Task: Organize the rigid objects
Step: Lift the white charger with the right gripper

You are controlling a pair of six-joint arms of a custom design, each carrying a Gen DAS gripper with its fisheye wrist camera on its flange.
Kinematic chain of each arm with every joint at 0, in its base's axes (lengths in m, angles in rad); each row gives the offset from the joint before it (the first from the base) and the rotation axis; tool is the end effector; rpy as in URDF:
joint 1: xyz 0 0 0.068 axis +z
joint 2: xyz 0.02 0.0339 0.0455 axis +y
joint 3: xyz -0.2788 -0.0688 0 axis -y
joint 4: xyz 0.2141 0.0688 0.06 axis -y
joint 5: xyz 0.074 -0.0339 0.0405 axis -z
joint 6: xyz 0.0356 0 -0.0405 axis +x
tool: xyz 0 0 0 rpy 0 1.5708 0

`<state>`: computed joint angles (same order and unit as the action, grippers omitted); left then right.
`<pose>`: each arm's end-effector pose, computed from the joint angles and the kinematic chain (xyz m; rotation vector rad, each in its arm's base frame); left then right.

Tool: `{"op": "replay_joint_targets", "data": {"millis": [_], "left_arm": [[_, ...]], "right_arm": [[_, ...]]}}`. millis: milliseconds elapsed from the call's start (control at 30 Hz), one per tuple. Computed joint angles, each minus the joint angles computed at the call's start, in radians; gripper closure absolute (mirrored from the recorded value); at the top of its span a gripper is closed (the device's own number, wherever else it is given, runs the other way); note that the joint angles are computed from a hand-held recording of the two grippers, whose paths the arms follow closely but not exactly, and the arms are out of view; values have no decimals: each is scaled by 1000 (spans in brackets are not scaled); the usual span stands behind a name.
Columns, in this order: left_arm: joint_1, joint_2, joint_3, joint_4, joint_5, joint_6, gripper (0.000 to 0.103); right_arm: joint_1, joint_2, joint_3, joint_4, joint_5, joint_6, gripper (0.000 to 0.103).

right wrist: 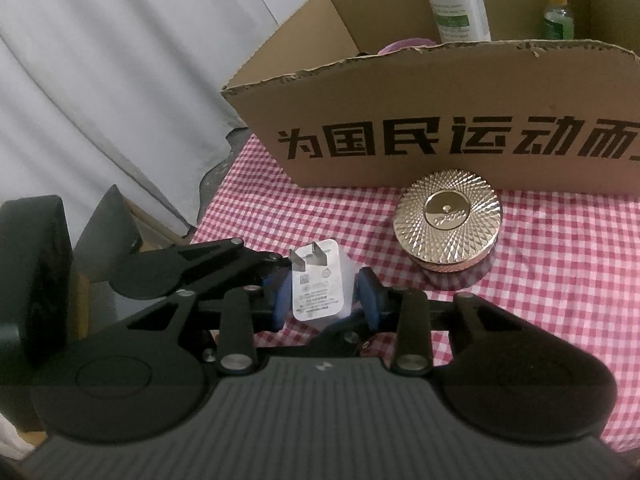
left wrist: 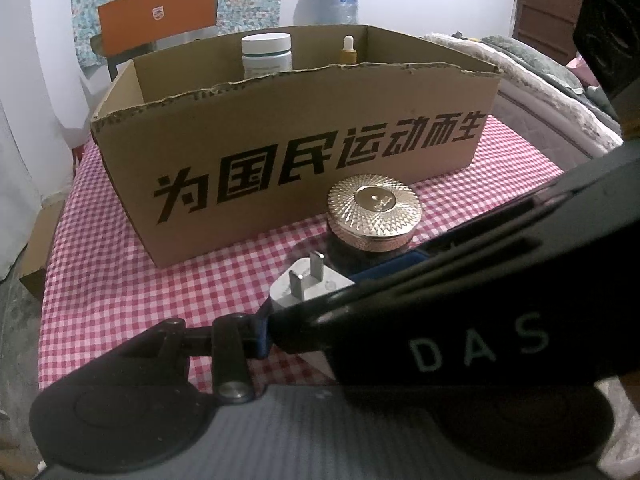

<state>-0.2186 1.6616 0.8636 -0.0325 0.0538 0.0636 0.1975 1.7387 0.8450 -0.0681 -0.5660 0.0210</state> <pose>0.3038 -0.0694 0.1989 0.3629 2.3766 -0.1367 0.2973 0.0790 0.1738 -0.4452 2.4553 0.8035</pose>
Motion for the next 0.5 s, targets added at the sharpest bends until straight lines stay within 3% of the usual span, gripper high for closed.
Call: {"op": "replay_joint_targets", "data": {"millis": [500], "left_arm": [[-40,-97,-25,-34,-65,-16,56]], "right_arm": [[-3,-103,-54,1,-22,5,69]]}}
